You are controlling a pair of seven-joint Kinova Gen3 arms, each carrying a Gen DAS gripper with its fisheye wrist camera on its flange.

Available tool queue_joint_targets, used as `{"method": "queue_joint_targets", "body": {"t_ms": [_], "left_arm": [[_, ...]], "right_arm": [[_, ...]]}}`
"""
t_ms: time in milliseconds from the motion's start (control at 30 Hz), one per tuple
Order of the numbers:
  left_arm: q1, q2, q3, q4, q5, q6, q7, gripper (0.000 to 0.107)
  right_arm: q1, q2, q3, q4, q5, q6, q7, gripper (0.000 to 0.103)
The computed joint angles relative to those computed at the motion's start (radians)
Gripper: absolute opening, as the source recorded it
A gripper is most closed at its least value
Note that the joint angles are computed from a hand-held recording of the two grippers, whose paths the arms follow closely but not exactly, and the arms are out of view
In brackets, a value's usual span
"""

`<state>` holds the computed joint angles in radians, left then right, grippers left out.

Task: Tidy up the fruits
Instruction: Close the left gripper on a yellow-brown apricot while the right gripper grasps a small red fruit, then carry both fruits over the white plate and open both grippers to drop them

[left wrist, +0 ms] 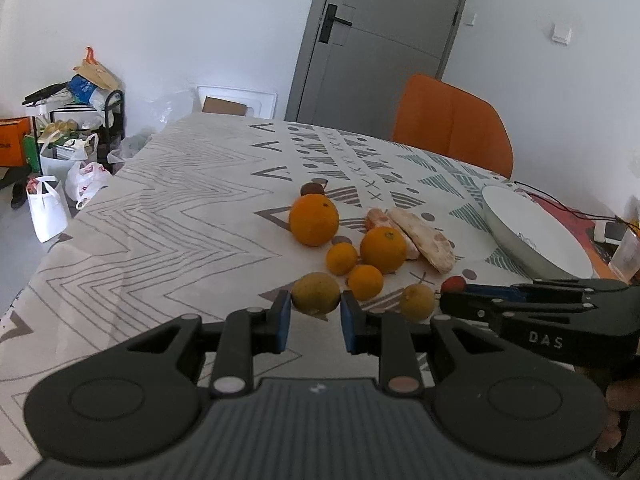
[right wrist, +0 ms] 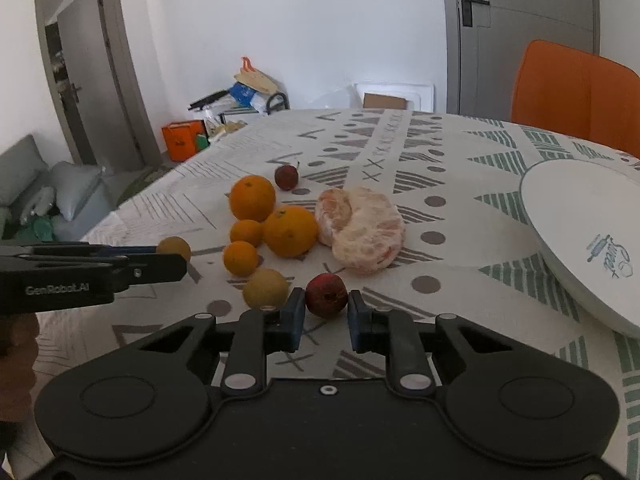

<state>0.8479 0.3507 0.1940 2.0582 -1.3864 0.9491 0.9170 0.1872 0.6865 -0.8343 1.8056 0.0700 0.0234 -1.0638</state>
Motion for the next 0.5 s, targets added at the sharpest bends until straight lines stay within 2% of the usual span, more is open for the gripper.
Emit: {"method": "queue_joint_targets", "body": {"t_ms": [67, 167, 333, 500], "left_arm": [[0.001, -0.005, 0.001, 0.001, 0.009, 0.006, 0.001, 0.025], [0.011, -0.012, 0.003, 0.003, -0.001, 0.025, 0.009, 0.025], [0.025, -0.014, 0.016, -0.007, -0.030, 0.069, -0.002, 0.025], [0.013, -0.009, 0.018, -0.025, -0.041, 0.064, -0.021, 0.025]], "right_arm": [[-0.001, -0.014, 0.008, 0.011, -0.008, -0.011, -0.013, 0.021], [0.040, -0.034, -0.022, 0.042, -0.002, -0.043, -0.035, 0.021], [0.126, -0.040, -0.088, 0.082, 0.051, -0.109, -0.100, 0.021], [0.176, -0.025, -0.122, 0.097, 0.117, -0.164, -0.162, 0.021]]}}
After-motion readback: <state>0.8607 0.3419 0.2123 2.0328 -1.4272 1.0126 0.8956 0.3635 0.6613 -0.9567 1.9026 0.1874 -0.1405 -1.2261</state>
